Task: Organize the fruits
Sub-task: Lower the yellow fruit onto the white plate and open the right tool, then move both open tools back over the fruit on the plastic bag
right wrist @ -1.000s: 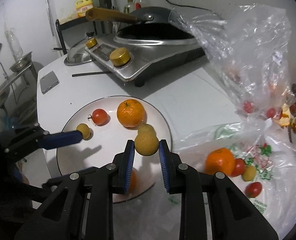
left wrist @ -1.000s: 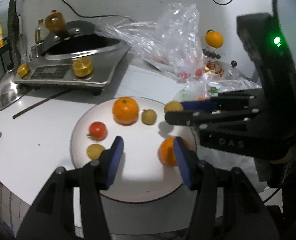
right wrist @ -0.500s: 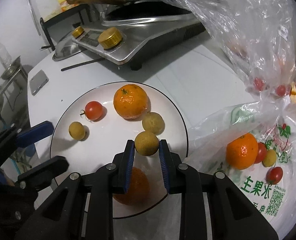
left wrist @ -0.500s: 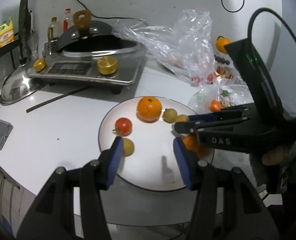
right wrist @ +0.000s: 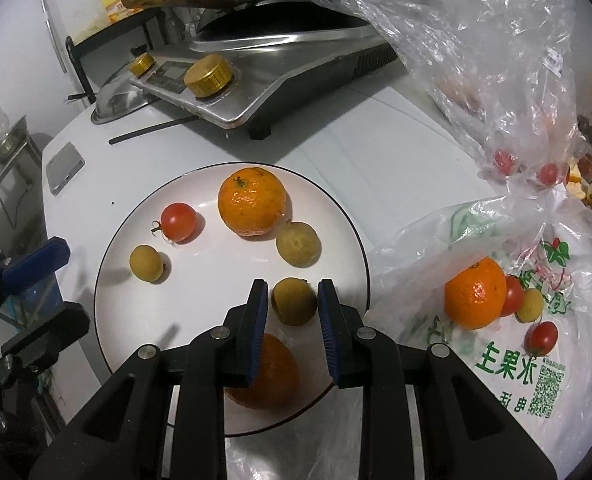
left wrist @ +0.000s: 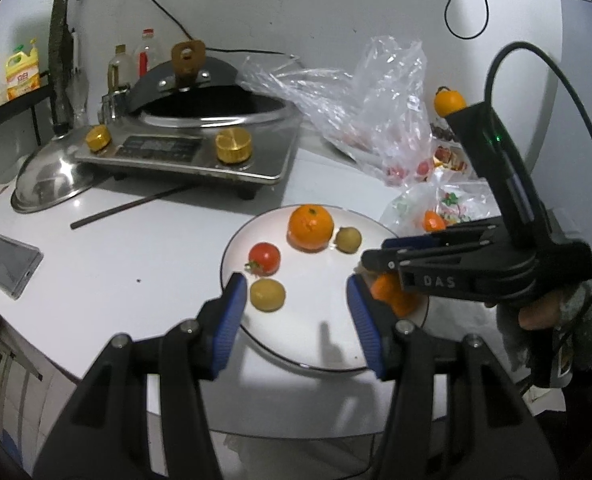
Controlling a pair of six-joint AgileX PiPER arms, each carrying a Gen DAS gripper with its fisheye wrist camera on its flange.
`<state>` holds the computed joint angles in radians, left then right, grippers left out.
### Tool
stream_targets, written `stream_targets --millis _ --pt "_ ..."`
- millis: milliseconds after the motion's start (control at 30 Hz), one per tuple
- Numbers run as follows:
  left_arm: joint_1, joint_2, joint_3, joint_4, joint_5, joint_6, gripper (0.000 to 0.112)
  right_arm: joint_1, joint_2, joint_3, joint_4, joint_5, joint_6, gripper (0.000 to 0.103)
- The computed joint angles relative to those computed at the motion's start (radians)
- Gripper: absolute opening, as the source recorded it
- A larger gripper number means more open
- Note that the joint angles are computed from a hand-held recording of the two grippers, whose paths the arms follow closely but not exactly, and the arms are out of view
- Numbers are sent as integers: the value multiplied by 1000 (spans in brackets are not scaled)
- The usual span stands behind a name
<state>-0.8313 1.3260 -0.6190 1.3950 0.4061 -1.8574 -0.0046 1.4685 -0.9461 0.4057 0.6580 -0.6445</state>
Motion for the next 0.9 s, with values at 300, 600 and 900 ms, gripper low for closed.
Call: stream_targets --millis 300,600,900 --pt "-129 -8 -28 -89 159 40 54 -82 -91 43 109 35 -141 28" --pt "-242 39 -100 -137 281 41 54 -206 -173 60 200 135 -310 28" --pt "-296 112 -206 -188 338 93 54 -347 -198 64 306 251 -493 29"
